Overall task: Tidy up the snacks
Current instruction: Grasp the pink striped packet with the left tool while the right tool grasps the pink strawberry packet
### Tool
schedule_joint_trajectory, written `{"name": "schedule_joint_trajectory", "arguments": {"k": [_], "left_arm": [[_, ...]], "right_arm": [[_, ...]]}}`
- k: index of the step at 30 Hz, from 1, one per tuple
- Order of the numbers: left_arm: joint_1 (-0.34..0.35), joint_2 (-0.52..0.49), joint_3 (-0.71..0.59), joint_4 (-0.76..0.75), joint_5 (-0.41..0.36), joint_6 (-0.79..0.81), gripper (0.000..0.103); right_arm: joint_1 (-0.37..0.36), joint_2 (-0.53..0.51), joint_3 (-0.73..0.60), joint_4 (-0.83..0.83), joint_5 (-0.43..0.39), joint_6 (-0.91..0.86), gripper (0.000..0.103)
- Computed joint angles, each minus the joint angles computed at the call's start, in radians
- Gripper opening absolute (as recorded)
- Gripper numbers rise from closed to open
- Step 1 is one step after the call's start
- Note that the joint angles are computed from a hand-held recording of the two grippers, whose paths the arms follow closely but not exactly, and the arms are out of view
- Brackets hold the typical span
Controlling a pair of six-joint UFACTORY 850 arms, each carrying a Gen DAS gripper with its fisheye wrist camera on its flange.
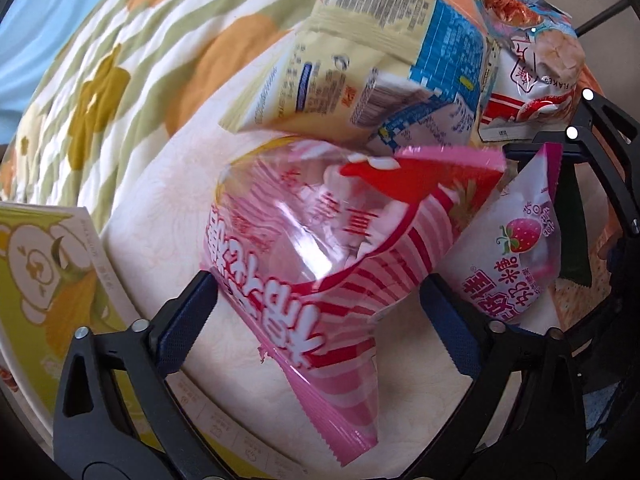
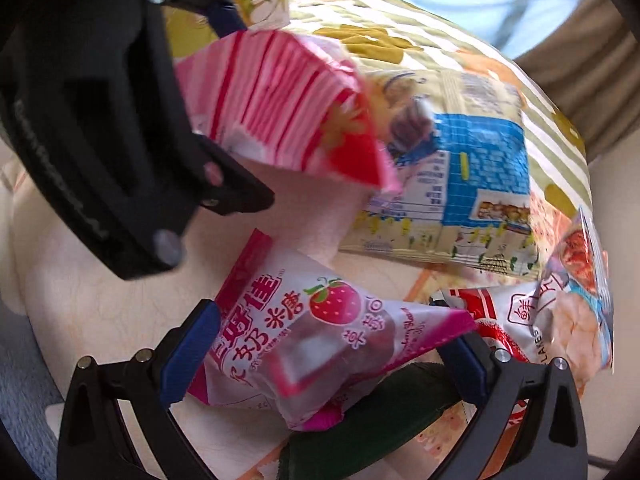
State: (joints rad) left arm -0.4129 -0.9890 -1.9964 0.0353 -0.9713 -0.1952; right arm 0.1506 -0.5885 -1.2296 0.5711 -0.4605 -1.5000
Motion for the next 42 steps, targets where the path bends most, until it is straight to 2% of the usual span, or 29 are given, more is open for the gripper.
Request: {"name": "schedule_joint_trajectory", "arguments": {"k": [2,4,11,15,17,21,22,28,32,42], "left_arm": [[0.000,-0.006,-0.003,0.003,-0.004,-0.006,0.083],[-0.001,-0.008,-0.005,0.018,-0.005,-0.017,0.075],[-0.004,0.024,0.040,0.034,0.042,-0.040,0.066],[-0.018,0.058,0.081,0.067,0.056,-0.088,0.063],[-0.020,0.081,0.110,0.080,0.068,-0.119,0.063],[-0.021,0.114,0.153,0.083,0.082,-0.164,0.062],[-0.021,0.124,0.166,0.081,0.089,-0.174,0.062],[-0.023,0.167,0.226,0.081,0.122,-0.221,0.060],[-0.032,0.206,0.274,0.097,0.150,-0.261,0.059],[-0.063,0.311,0.366,0.168,0.186,-0.392,0.057]], "right_arm": [[0.004,0.010,0.016,-0.005,0.014,-0.017,0.102],[0.003,0.016,0.026,-0.006,0.019,-0.035,0.102],[0.006,0.045,0.075,0.018,0.056,-0.096,0.102],[0.005,0.072,0.110,0.082,0.061,-0.148,0.101],[-0.001,0.089,0.131,0.122,0.063,-0.190,0.097],[0.011,0.115,0.167,0.172,0.096,-0.253,0.085],[0.016,0.120,0.172,0.174,0.100,-0.254,0.077],[0.020,0.142,0.192,0.194,0.106,-0.277,0.067],[0.005,0.155,0.191,0.199,0.071,-0.243,0.059],[-0.030,0.239,0.225,0.324,-0.018,-0.304,0.051]]}}
